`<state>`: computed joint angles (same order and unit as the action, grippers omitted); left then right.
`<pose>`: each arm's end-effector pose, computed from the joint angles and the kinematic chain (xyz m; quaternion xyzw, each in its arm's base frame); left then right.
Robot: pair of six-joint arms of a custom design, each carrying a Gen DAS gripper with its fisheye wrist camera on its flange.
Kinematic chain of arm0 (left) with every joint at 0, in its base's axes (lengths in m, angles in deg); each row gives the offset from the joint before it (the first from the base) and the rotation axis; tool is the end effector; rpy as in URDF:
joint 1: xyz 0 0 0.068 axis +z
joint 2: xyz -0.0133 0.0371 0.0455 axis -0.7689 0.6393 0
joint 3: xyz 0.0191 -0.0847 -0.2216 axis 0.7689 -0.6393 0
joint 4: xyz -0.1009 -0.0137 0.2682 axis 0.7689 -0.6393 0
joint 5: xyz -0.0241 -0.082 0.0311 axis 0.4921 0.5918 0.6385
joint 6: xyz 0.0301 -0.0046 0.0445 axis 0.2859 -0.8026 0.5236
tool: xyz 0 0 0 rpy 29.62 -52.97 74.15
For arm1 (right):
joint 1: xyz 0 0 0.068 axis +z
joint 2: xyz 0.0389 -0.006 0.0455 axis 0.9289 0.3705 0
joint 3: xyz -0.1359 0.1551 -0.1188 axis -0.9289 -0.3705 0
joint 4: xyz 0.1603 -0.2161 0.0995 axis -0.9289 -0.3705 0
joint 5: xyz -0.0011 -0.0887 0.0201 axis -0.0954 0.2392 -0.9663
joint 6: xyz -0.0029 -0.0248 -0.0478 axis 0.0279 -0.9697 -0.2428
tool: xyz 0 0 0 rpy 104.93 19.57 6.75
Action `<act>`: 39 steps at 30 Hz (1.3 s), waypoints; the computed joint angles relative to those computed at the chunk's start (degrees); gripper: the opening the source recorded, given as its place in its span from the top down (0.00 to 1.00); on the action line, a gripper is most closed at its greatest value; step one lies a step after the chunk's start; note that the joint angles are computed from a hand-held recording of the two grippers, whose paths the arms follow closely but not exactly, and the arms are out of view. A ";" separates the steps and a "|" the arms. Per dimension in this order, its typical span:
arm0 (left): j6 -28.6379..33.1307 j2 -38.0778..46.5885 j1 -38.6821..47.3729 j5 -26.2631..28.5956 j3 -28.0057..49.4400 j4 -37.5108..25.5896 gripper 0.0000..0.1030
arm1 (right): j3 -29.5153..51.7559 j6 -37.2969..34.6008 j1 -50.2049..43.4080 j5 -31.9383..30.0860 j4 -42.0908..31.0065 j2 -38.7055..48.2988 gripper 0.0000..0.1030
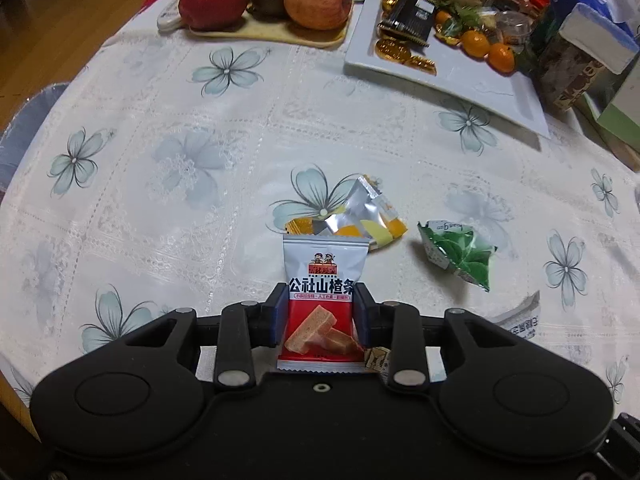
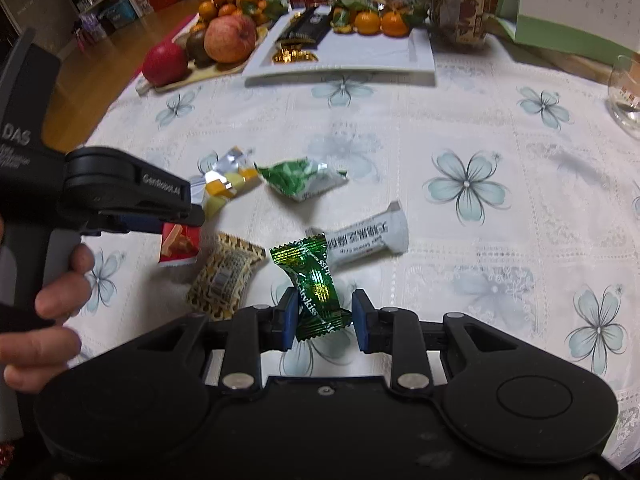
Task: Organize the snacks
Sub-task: 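Carry both snacks over the gold tray and open the right and left tools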
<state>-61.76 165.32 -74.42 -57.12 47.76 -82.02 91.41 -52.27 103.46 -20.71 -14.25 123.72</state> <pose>0.2991 -0.1274 0.1813 -0.1565 0.9685 -0.0210 0.1927 0.2891 0.2050 0.1899 -0.1090 0.9630 0.1282 0.2106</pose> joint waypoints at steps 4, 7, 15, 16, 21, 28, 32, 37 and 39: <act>0.50 -9.18 -3.89 -3.76 -4.75 -0.39 0.60 | -4.57 1.32 0.43 1.34 3.42 -6.22 0.71; 0.03 -17.33 -8.02 -8.29 -9.02 -1.92 0.60 | -9.68 3.07 1.28 1.89 5.52 -13.25 0.71; -14.09 -37.53 -23.29 -19.05 -20.89 -11.20 0.59 | -23.97 7.16 10.20 13.44 5.94 -33.92 0.71; -16.28 -39.38 -25.37 -19.71 -21.99 -12.55 0.59 | -25.45 8.41 11.90 15.17 4.88 -36.26 0.71; -29.84 -43.69 -37.82 -24.22 -24.58 -20.60 0.59 | -30.94 15.91 20.70 22.30 -1.34 -45.82 0.71; -43.67 -40.68 -50.28 -27.73 -24.23 -27.20 0.59 | -36.07 32.34 30.92 28.55 -11.74 -57.64 0.71; -48.00 -40.08 -53.66 -26.57 -24.73 -27.83 0.59 | -37.76 43.51 38.38 32.75 -17.92 -62.07 0.70; -51.34 -38.09 -57.49 -26.45 -24.47 -27.99 0.59 | -38.38 51.96 45.50 35.88 -21.05 -61.69 0.70; -51.23 -36.41 -58.11 -27.20 -23.62 -28.40 0.59 | -37.88 52.68 47.28 36.81 -20.83 -60.06 0.70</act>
